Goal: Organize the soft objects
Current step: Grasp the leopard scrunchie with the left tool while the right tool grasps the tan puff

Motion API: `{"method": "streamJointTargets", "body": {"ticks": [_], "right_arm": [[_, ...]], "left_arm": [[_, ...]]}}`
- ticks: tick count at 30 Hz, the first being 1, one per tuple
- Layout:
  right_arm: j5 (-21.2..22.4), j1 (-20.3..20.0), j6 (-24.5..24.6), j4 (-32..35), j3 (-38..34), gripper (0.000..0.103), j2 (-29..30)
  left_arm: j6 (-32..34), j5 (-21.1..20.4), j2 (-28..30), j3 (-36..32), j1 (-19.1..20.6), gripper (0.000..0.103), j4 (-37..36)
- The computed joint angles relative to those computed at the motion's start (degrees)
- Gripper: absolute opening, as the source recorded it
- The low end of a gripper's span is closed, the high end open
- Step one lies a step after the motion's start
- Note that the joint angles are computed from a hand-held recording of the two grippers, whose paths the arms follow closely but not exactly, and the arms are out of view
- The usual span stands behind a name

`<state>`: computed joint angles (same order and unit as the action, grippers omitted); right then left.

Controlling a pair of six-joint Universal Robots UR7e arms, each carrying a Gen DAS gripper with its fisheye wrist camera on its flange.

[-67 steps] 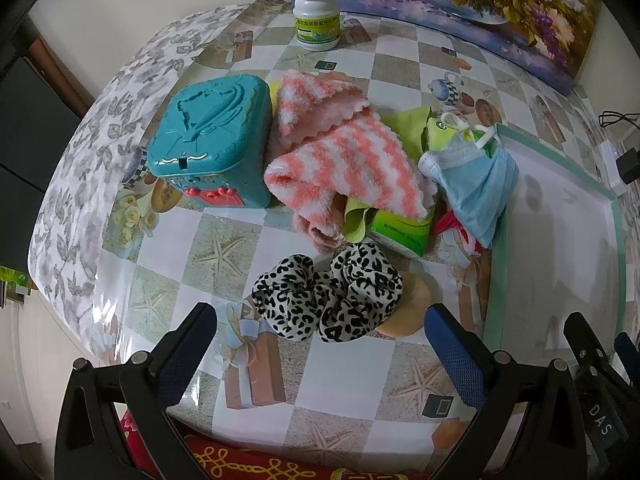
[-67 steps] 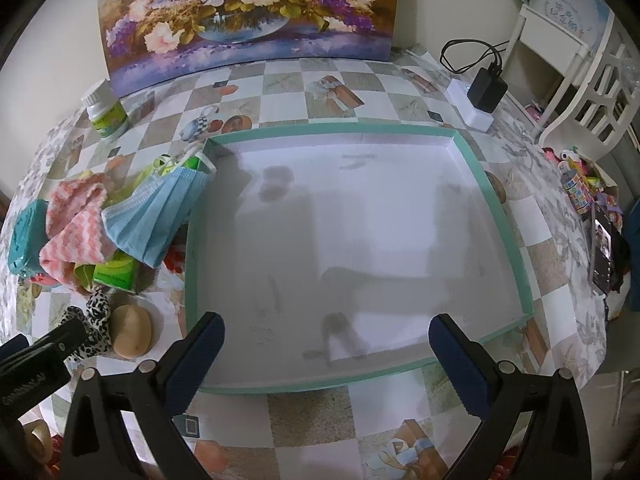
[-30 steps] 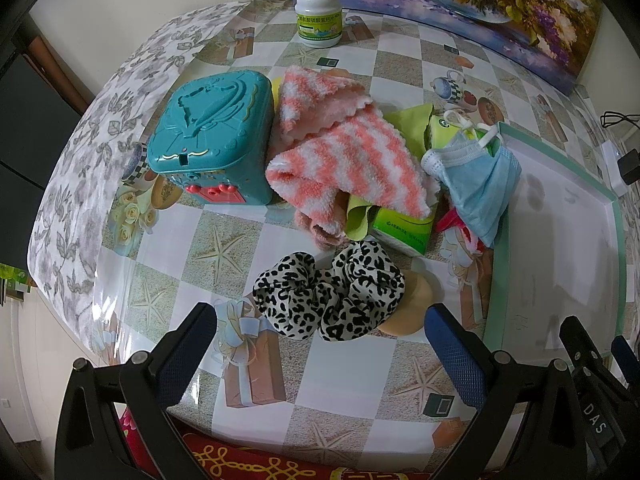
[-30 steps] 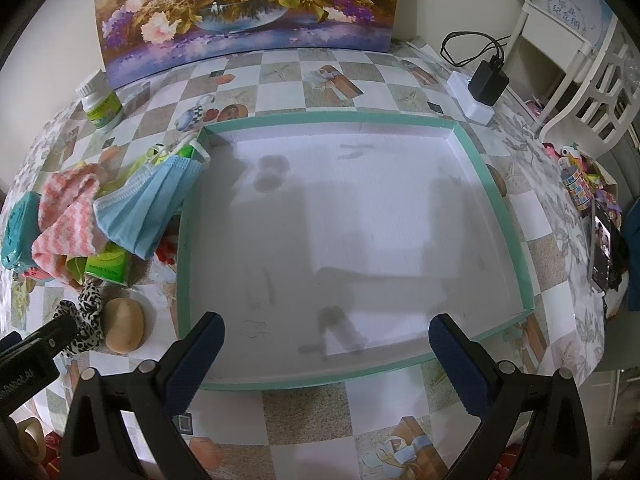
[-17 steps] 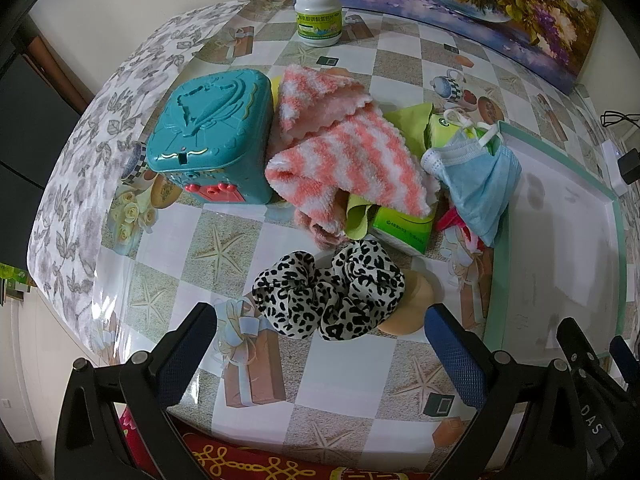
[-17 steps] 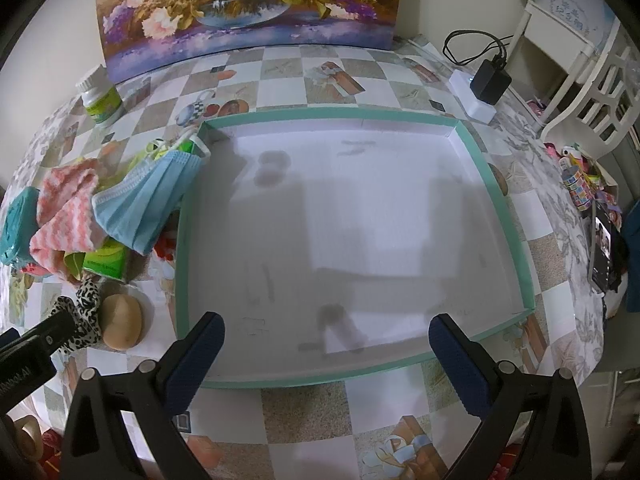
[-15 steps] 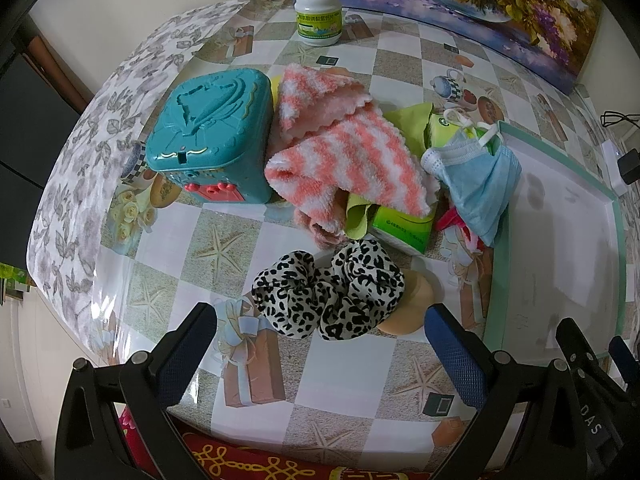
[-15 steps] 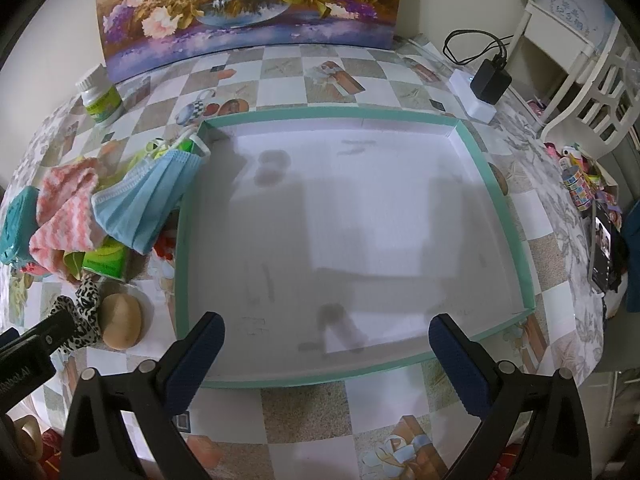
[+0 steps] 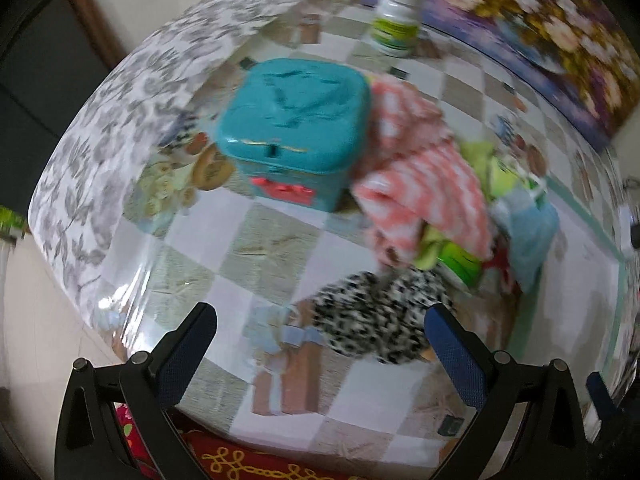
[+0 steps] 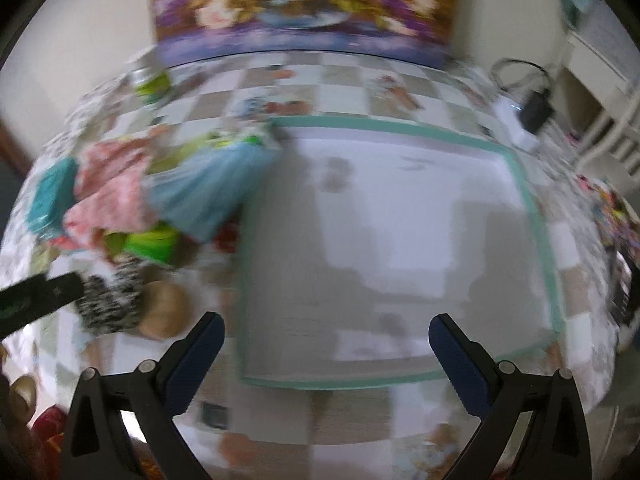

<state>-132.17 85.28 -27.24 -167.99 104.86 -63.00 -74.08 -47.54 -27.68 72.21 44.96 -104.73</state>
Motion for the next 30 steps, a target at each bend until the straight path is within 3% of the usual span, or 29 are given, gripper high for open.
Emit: {"method": "streamJointTargets", "body": {"ticks": [10,18,27,30], "right_arm": [[4.55,2.35,-6.08,3.23,-0.08,0.103,3.34],[5.0,2.55,-9.58,5.12,-0.74,0.101,5.35],[5.3,2.19,-11.21,7.15,-1.23,0.084,6.78],[4.94,2.11,-11.9,7.28,-1.44,0.083,7.46]], "left_arm": [[-0.23,-2.73,-2.38,3.46,1.96,0.103,-4.05],[3.76,-6.61,-0.68,2.21,4.19,0.103,-7.42],[4.61,-8.74,0.26,2.07,5.89,0.103,-7.92],[5.09,-9.4,0.92,1.29,6.41,0.103,-7.98]]}}
